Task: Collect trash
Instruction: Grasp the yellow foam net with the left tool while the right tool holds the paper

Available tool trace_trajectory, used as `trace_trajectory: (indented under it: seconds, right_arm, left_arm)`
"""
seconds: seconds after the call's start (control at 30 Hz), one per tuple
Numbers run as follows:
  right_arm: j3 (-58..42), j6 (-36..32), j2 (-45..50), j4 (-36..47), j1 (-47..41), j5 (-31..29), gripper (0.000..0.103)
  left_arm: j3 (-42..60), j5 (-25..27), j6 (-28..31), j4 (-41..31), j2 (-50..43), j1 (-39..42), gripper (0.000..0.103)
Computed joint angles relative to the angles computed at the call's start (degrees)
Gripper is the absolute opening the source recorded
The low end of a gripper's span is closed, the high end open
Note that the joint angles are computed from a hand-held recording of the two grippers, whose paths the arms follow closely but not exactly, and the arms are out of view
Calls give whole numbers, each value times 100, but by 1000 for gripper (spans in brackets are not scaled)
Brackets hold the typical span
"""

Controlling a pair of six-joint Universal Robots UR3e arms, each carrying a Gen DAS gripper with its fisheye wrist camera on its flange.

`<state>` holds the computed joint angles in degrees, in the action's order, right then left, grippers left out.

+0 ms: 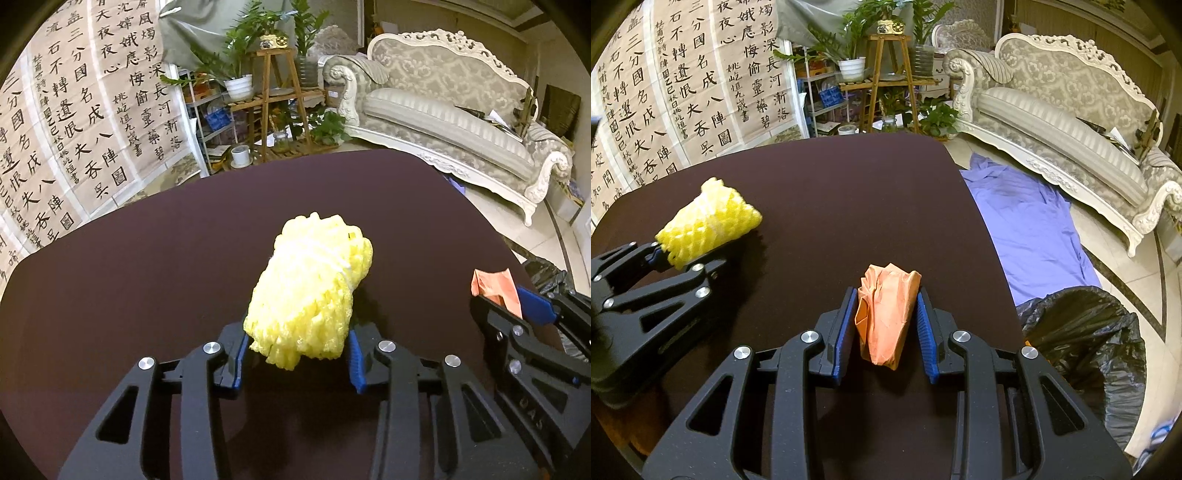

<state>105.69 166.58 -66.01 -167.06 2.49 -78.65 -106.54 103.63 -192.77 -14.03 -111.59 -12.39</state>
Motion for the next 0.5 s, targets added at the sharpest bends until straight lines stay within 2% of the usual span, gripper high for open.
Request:
trace_trajectory:
  seconds: [0.27, 0.37, 0.43, 0.5]
  right_arm:
    - [103, -54, -53, -47, -26, 10, 30]
    - [253, -94, -122, -144, -61, 0, 30]
    - [341, -94, -147, -219, -49, -33, 30]
    - [333, -98, -142, -212, -52, -35, 30]
  left_arm:
    - [-783, 115, -218, 213, 551, -73, 41]
    - [-922, 167, -308, 244, 638, -124, 45]
    - [-878, 211, -347, 240, 615, -119, 52]
    - [-819, 231, -388, 226, 573, -96, 65]
